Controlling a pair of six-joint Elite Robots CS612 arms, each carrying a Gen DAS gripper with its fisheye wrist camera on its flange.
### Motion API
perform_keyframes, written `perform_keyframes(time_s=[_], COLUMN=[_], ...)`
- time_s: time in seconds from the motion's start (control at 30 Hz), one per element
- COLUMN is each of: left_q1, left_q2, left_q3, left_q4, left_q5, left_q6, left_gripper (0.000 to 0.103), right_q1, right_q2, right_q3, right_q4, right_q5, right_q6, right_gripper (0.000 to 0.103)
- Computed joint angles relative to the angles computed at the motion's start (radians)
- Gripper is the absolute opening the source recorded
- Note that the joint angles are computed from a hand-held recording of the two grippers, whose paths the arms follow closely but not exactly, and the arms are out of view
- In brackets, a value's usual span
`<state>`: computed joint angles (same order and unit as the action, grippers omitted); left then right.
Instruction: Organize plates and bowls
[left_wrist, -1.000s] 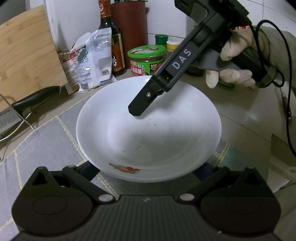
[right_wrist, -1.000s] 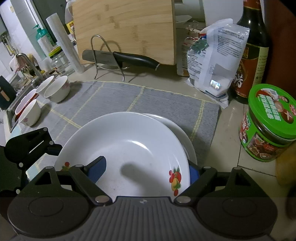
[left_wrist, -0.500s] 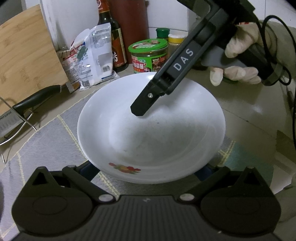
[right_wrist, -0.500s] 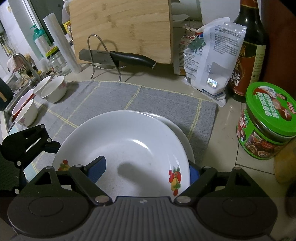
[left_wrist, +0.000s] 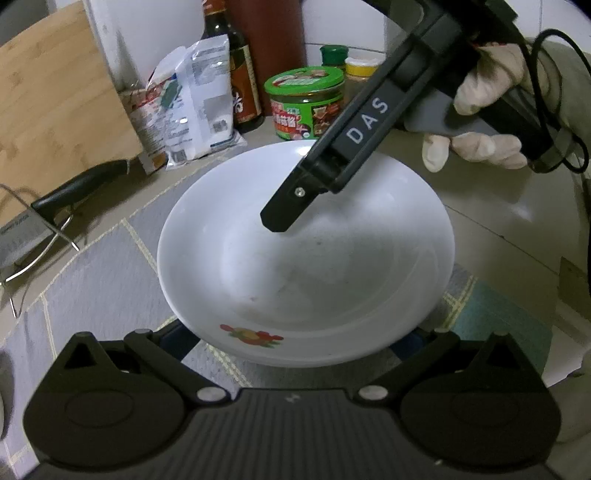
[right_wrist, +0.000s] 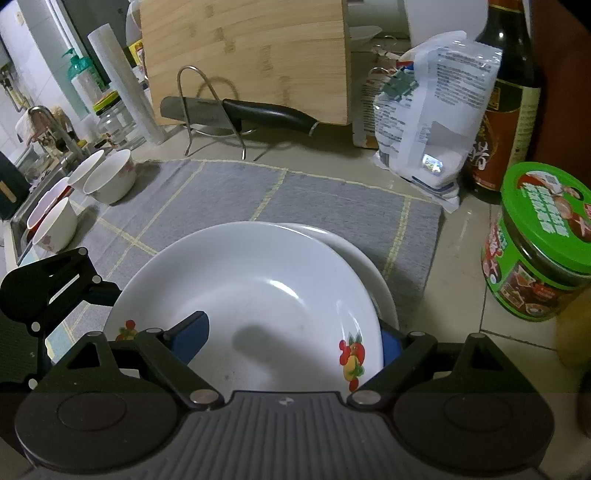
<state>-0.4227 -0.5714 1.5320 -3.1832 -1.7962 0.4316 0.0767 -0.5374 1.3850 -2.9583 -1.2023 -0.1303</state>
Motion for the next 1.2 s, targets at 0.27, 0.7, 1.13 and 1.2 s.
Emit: perform_keyframes(time_s=[0.27,0.7,1.13,1.2], left_q1=[-0.001,0.003,0.008,0.007], left_q2=[-0.006,-0.004,0.003,0.002], left_q3=[0.008,-0.002,-0.010,-0.009], left_q4=[0.002,0.028,0.032,0.032], left_q5=[0.020,0.008,0.006,0.009], left_q6=[-0.015,-0.032,-0.007,-0.005], left_gripper=[0.103,0.103,0.103,0.103], right_q1=[0.007,0.013,0.013,0.012], right_q2=[0.010,0.013,0.001,-0.001], right_q3=[-0.022,-0.033,-0.023,-0.021], right_q4=[0.027,0.055,0.081,0.082], right_q5=[0.000,-0.034,-0.037,-0.037], right_q6=[-0.024,-0.045,-0.046,-0.044], right_gripper=[0.094,0.094,0.098,0.098])
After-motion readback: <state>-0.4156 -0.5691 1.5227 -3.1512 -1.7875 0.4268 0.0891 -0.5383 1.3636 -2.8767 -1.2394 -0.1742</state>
